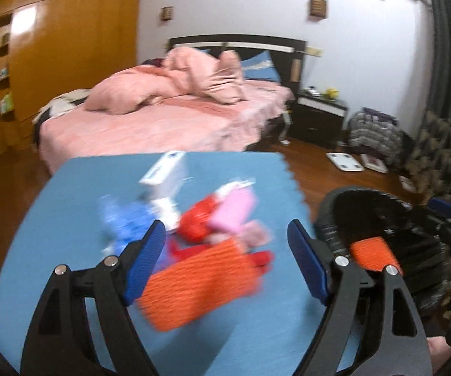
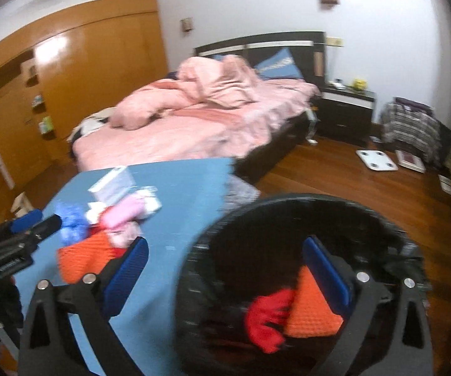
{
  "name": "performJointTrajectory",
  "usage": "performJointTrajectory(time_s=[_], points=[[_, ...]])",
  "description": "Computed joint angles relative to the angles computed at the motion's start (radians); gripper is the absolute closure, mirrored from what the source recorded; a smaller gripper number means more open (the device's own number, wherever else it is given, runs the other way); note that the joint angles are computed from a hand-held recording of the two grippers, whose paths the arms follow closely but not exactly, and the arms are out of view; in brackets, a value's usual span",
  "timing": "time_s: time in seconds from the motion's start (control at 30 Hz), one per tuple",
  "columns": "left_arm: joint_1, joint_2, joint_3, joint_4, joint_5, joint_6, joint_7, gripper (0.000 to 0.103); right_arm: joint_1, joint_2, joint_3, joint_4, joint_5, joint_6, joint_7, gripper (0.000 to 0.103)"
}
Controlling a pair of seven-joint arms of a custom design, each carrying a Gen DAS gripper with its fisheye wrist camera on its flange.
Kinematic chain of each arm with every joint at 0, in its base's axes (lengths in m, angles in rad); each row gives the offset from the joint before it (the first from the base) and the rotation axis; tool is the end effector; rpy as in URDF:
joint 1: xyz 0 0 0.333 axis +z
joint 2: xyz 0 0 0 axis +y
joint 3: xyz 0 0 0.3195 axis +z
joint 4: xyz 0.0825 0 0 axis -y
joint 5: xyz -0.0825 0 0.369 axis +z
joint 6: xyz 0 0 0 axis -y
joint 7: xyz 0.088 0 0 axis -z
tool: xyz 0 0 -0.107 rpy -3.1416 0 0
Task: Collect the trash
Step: 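Carry the orange net and red glove over the bin and release both, then grasp the second orange foam net with the left tool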
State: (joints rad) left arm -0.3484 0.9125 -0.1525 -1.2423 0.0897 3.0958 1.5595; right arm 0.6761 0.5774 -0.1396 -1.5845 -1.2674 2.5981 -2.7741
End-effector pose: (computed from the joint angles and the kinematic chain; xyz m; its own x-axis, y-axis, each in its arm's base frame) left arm 0.7155 -0.3458 0.3417 -0.4652 -0.8835 0.0544 -0.5350 0.2317 -0.8124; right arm 0.5937 0.3953 0.3488 -0.2586 -0.9515 -0.1668 -0.5153 0.2819 -0.8093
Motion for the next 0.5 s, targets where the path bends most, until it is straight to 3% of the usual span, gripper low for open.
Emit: performJointTrajectory(time_s=[0.13, 0.3, 0.5], points=[[-0.008, -0.013, 0.067, -0.035, -0.002, 0.008, -0.048, 0.025, -0.004, 0.105, 0.012, 0.147, 0.055, 0.039, -0.114, 0.006], [0.026, -0.019, 0.057, -0.078, 0.001, 0.006, -0.062, 0.026, 0.003, 0.197, 0.001, 0.272, 0.167, 0.062, -0.244, 0.006], [0.049, 0.019, 0.026, -0.050, -0.005, -0.053, -0.063, 0.026, 0.015, 0.265, -0.018, 0.359, 0.296, 0.063, -0.373, 0.006]])
